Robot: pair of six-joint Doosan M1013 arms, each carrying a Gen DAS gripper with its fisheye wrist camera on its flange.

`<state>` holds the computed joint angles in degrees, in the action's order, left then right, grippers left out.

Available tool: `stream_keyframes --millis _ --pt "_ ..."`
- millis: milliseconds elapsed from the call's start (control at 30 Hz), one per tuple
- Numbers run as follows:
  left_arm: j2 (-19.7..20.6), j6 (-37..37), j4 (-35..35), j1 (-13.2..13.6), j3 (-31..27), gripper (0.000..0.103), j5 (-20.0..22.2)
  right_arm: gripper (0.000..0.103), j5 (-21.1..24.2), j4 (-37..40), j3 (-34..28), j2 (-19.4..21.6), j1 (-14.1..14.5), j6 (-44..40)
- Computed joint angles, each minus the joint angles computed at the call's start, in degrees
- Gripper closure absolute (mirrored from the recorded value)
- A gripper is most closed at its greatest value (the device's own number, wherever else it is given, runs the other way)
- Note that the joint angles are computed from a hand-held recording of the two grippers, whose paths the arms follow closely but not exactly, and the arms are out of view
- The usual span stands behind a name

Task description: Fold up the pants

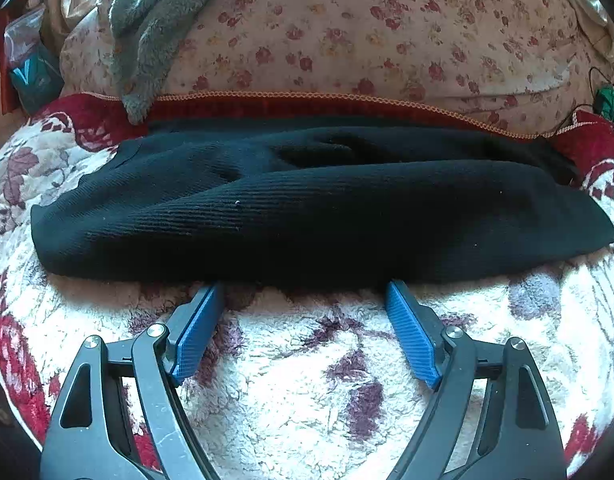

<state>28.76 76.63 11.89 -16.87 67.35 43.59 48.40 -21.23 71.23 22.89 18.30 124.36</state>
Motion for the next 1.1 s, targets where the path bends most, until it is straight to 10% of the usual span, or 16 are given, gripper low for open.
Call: stream_keyframes --millis 1100 --pt "-3.3 0.9 0.5 -0.1 1.9 0.021 -4.1 0.02 0.0 -1.6 0.0 -0.4 0.2 1.3"
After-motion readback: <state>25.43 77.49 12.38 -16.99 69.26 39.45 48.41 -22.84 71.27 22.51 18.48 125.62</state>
